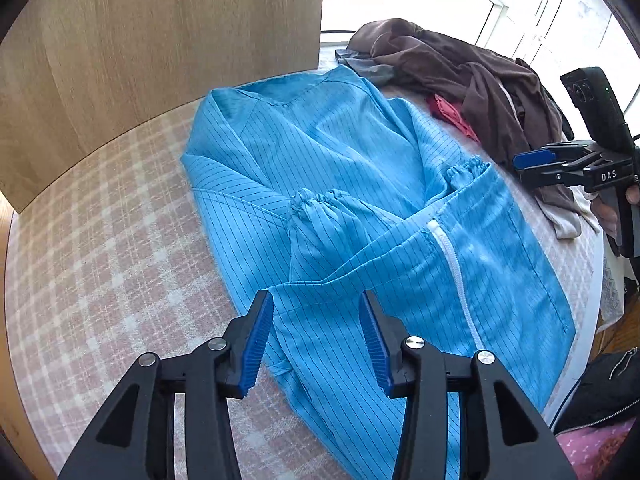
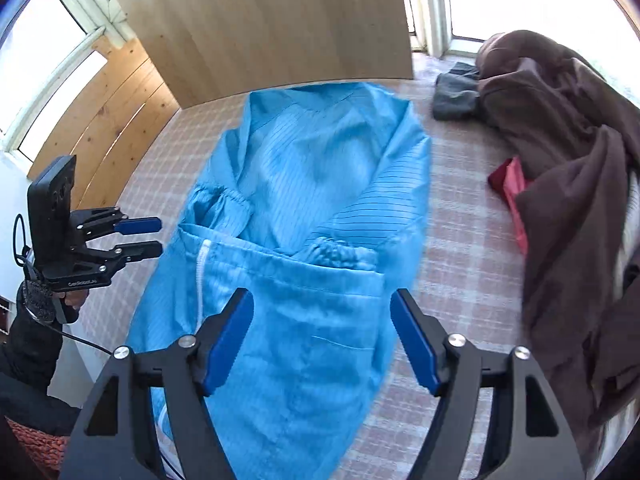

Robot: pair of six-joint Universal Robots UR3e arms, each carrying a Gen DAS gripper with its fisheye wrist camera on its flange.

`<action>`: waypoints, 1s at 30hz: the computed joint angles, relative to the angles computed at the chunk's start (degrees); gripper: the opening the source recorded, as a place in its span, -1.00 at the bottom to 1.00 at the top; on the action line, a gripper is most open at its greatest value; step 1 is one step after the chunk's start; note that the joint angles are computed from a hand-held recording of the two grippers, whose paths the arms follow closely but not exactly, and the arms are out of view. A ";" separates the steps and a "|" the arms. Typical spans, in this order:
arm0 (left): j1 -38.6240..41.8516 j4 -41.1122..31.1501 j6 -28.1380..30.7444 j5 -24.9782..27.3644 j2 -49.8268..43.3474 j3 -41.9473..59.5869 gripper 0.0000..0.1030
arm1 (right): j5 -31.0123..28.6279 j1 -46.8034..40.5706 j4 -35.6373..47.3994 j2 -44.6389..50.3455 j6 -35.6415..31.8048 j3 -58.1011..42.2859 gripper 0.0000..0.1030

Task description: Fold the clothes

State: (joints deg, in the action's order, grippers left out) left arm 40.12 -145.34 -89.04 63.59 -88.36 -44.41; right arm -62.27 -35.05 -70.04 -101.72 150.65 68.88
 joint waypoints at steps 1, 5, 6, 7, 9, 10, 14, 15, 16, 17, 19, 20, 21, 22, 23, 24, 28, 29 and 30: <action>-1.60 3.61 -1.79 0.86 0.72 -3.08 -0.17 | -0.40 -1.12 0.73 0.51 -0.31 0.40 0.41; -6.22 13.81 -6.62 4.29 3.17 -12.73 -0.20 | -1.44 -1.38 -1.26 1.48 -1.18 6.04 0.41; -6.09 14.71 -6.57 4.17 4.04 -14.16 -0.25 | -1.15 -0.86 -2.45 1.36 -1.29 8.00 0.38; -5.54 14.36 -5.71 3.71 4.48 -14.44 -0.41 | -1.32 0.03 -3.13 1.46 -1.21 8.67 0.30; -4.50 11.72 -4.51 3.11 3.62 -12.67 -0.68 | -1.84 1.95 -4.33 1.78 -0.94 9.50 -0.14; -4.15 10.53 -4.31 3.08 2.96 -11.70 -0.80 | -2.95 3.04 -5.79 1.20 -0.97 9.96 -0.15; -2.80 7.31 -3.10 3.13 1.93 -9.60 -1.00 | -3.97 3.83 -5.58 0.61 -3.61 8.85 -0.31; -2.40 6.86 -2.80 3.01 2.06 -9.48 -1.00 | -4.67 3.95 -5.66 0.70 -3.34 8.40 -0.31; -2.01 6.54 -2.57 2.78 2.17 -9.38 -1.00 | -5.47 4.12 -5.81 0.81 -2.96 7.96 -0.31; -1.62 6.22 -2.34 2.55 2.28 -9.29 -1.00 | -6.13 4.08 -6.48 0.52 -2.40 7.93 -0.31; -0.65 5.12 -1.38 1.97 2.02 -7.98 -0.96 | -6.58 3.61 -7.53 -0.16 -1.78 7.87 -0.29; -0.16 4.54 -0.88 1.68 1.86 -7.28 -0.96 | -6.20 3.08 -7.68 -0.48 -1.87 7.75 -0.18; -0.14 4.74 -1.05 1.62 1.74 -6.68 -0.81 | -4.72 1.98 -6.59 -0.56 -3.18 7.32 -0.13; -0.05 5.18 -1.21 1.35 1.72 -6.38 -0.58 | -3.27 1.24 -5.98 -0.54 -4.22 7.15 -0.13; 0.04 5.66 -1.38 1.05 1.72 -6.15 -0.50 | -2.91 1.56 -6.20 -0.21 -4.50 7.22 -0.13; -0.47 7.21 -2.38 1.28 1.76 -6.81 -0.46 | -2.75 2.09 -6.61 0.23 -4.61 7.32 -0.13; 3.24 -0.09 -0.33 2.23 -1.97 1.37 -0.51 | -9.47 9.14 -12.73 4.12 -0.68 9.33 -0.13; 6.14 -5.81 2.71 2.78 -4.10 6.96 -0.49 | -10.97 10.34 -13.94 4.07 -0.29 9.91 -0.14; 9.46 -10.42 5.59 3.74 -4.85 10.58 -0.48 | -12.32 11.42 -15.05 4.00 -0.05 10.50 -0.14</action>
